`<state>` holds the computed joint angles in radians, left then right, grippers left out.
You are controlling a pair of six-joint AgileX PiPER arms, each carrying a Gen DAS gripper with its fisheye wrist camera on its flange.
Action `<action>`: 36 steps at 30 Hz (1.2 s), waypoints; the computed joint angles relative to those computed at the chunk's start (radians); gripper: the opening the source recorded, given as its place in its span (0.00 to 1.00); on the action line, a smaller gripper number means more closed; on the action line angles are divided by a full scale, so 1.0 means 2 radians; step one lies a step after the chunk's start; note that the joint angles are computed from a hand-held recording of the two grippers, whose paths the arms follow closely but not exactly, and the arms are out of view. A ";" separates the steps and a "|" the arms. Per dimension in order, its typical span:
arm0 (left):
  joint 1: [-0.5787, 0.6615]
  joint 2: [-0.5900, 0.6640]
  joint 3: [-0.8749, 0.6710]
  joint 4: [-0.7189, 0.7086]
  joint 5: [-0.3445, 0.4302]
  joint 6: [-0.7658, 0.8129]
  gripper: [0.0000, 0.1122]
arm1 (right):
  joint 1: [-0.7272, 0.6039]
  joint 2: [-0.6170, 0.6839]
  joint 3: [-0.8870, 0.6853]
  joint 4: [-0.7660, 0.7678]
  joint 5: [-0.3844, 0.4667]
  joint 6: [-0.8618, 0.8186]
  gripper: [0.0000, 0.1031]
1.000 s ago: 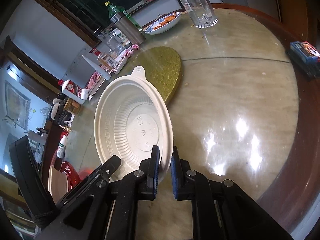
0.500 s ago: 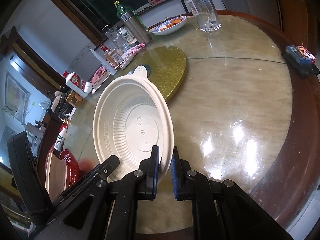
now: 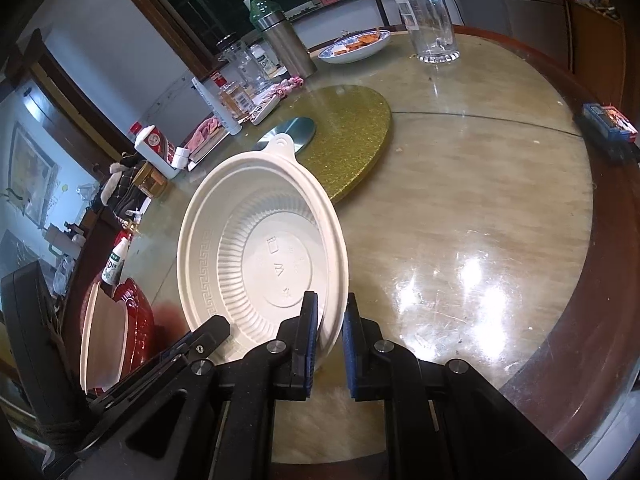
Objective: Organize plates and bowls
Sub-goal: 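Carry the beige bowl toward the red plate stack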
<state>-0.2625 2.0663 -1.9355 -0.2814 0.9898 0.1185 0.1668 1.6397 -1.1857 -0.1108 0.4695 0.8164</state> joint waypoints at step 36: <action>0.038 -0.084 0.077 -0.018 -0.051 0.023 0.16 | 0.057 -0.024 -0.023 -0.088 -0.006 0.051 0.12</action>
<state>-0.1865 1.8977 -1.7805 -0.3176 0.8878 0.1655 0.2817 1.5921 -1.2315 -0.2873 0.4585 0.9193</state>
